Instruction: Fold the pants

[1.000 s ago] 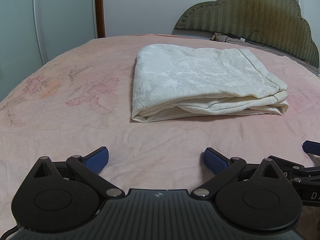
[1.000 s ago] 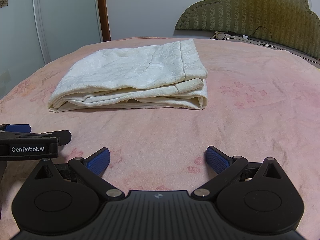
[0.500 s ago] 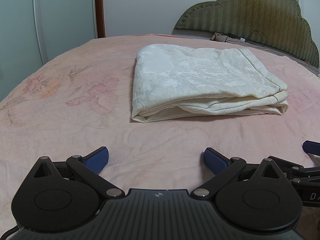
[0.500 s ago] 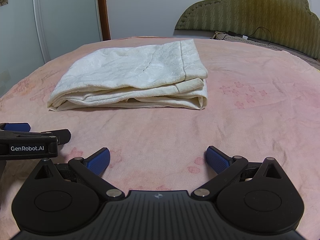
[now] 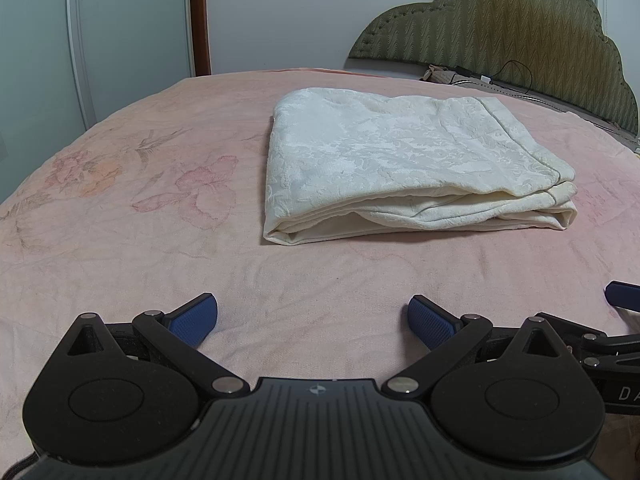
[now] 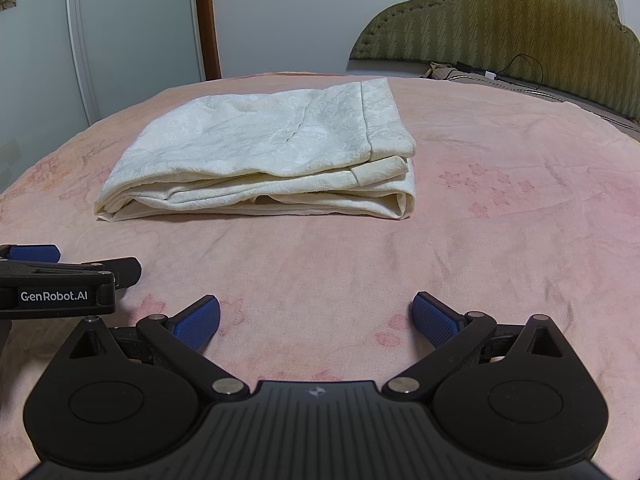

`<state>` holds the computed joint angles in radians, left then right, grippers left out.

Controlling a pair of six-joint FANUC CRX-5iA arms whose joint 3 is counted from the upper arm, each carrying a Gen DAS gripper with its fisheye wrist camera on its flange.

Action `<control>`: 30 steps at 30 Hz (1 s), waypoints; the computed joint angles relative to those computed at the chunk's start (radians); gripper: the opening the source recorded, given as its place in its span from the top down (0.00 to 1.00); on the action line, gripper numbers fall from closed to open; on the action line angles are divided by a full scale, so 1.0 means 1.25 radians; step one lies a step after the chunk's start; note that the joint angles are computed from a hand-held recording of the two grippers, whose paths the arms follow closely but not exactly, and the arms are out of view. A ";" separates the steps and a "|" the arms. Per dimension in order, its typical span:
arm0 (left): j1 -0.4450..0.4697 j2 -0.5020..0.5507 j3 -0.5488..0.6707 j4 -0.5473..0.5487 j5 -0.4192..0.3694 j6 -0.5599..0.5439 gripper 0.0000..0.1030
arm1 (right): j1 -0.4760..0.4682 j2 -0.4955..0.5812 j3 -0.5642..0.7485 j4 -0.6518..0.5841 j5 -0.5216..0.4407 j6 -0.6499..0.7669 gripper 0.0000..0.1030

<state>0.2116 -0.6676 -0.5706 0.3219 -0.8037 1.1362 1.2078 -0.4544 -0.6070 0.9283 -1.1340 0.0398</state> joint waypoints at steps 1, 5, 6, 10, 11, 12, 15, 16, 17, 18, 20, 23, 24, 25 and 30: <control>0.001 0.000 0.000 0.001 0.000 -0.001 0.00 | 0.000 0.000 0.000 0.000 0.000 0.000 0.00; 0.001 -0.001 -0.001 0.001 0.000 -0.002 0.00 | 0.001 0.001 0.000 -0.001 -0.005 0.005 0.00; 0.001 -0.001 -0.001 0.001 0.000 -0.002 0.00 | 0.002 0.002 0.001 -0.002 -0.007 0.008 0.00; 0.001 -0.001 -0.001 0.001 0.000 -0.002 0.00 | 0.003 0.006 0.004 -0.004 -0.013 0.014 0.00; 0.003 -0.001 -0.002 0.004 0.001 -0.005 0.00 | 0.003 0.007 0.005 -0.004 -0.015 0.016 0.00; 0.001 -0.001 -0.001 0.001 0.001 -0.002 0.00 | 0.003 0.008 0.005 -0.004 -0.015 0.016 0.00; 0.000 -0.001 -0.001 0.000 0.001 -0.001 0.00 | 0.003 0.007 0.004 -0.004 -0.014 0.016 0.00; 0.001 -0.001 -0.002 0.002 0.001 -0.003 0.00 | 0.003 0.007 0.004 -0.004 -0.014 0.016 0.00; 0.002 -0.001 -0.003 0.004 0.001 -0.004 0.00 | 0.003 0.007 0.004 -0.004 -0.014 0.016 0.00; 0.003 -0.002 -0.003 0.007 0.000 -0.006 0.00 | 0.003 0.007 0.004 -0.004 -0.014 0.016 0.00; 0.013 -0.008 -0.009 0.024 -0.007 -0.024 0.00 | 0.003 0.008 0.005 -0.005 -0.015 0.017 0.00; 0.038 -0.025 -0.020 0.050 -0.020 -0.048 0.00 | 0.003 0.009 0.006 -0.006 -0.017 0.019 0.00; 0.043 -0.032 -0.020 0.042 -0.021 -0.035 0.00 | 0.003 0.009 0.006 -0.006 -0.017 0.019 0.00; 0.045 -0.039 -0.017 0.024 -0.023 -0.016 0.00 | 0.003 0.009 0.006 -0.005 -0.017 0.020 0.00; 0.057 -0.074 0.006 -0.102 -0.023 0.092 0.00 | 0.003 0.009 0.006 -0.005 -0.019 0.021 0.00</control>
